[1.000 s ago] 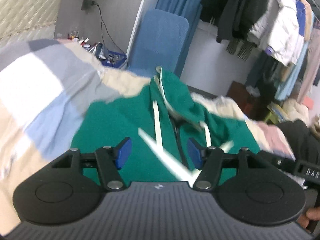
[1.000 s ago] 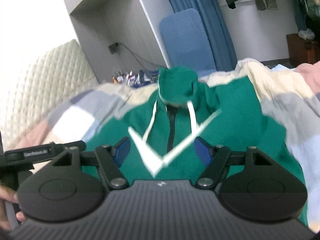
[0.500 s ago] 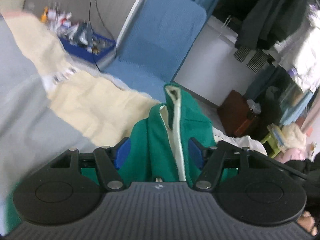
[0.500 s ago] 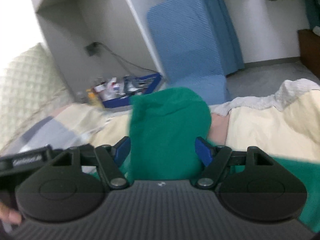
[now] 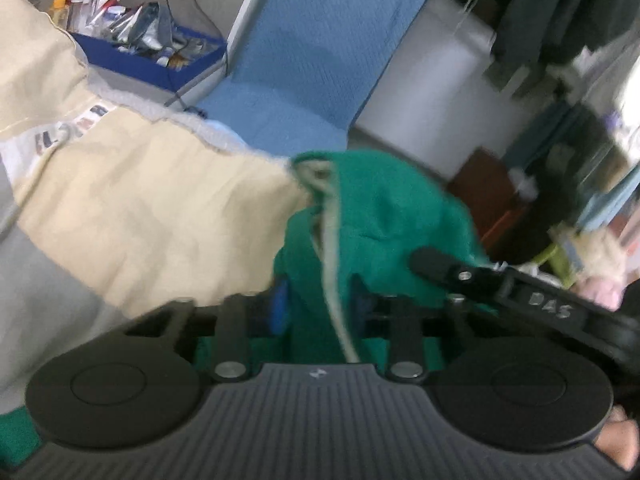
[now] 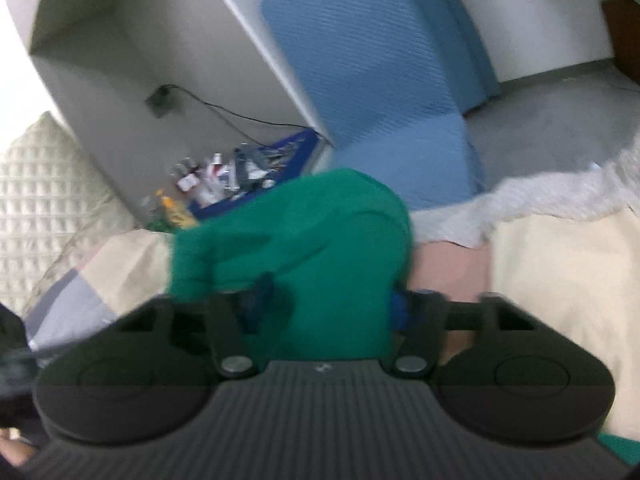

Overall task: Fold large clothes
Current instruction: 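Grasp the hood with both grippers and fold it onto the hoodie body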

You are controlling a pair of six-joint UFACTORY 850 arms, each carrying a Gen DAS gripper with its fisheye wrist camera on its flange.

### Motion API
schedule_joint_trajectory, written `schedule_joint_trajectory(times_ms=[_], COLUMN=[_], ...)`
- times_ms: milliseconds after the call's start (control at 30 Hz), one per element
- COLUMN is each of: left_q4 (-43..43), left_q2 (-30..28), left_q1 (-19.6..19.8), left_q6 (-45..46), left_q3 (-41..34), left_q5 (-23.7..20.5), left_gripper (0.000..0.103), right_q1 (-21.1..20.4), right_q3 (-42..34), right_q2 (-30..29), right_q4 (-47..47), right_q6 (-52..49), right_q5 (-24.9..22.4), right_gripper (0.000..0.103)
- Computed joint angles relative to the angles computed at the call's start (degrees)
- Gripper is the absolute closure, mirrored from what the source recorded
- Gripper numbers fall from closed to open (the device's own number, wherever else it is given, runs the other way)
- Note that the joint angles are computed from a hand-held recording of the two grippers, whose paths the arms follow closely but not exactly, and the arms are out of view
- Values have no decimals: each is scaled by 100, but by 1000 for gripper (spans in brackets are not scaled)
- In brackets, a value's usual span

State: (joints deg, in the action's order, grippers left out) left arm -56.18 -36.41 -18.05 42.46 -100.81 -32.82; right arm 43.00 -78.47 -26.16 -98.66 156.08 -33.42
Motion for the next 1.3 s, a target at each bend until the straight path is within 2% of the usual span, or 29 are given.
schedule_joint_trajectory(times_ms=[33, 67, 200, 333, 433, 633, 767, 900, 1033, 1100, 1133, 1267, 1300], left_q4=[48, -100, -864, -935, -578, -471, -478, 11, 312, 237, 134, -9, -4], left_q2=[66, 186, 919, 1882, 2663, 4419, 5729, 6986, 7785, 8132, 8270, 8825, 8850], left_q1=[4, 24, 175, 209, 213, 309, 574, 875, 1440, 1938, 2288, 3323, 3601], left_q6=[95, 380, 1280, 1664, 1384, 1332, 1238, 880, 757, 895, 1096, 1604, 1828], left_q3=[45, 168, 917, 1695, 2266, 3725, 4905, 6021, 6803, 7121, 7264, 7616, 7633], left_q5=[-6, -17, -224, -247, -252, -368, -702, -1089, -1784, -2343, -2791, -3767, -4091], left_gripper=[81, 84, 88, 88, 88, 88, 88, 88, 85, 73, 70, 48, 47], right_q1=[17, 59, 339, 800, 1284, 2359, 3097, 3781, 4193, 4292, 4336, 4468, 4492], right_q3=[10, 16, 217, 299, 208, 1, -183, -416, -633, -700, -712, -786, -765], right_q2=[53, 118, 524, 869, 1050, 1168, 1028, 669, 260, 124, 69, -114, -118], right_q4=[33, 62, 136, 228, 557, 1019, 1371, 1786, 2240, 2488, 2572, 2805, 2821], right_q6=[-217, -521, -1229, -1805, -2521, -3381, -3823, -4158, -4095, -3884, -3714, -3318, -3207], right_q5=[89, 144, -87, -667, -1182, -2306, -2918, -3389, -3504, -3442, -3435, -3472, -3472], right_gripper=[86, 89, 92, 92, 92, 92, 92, 92, 90, 89, 89, 81, 79])
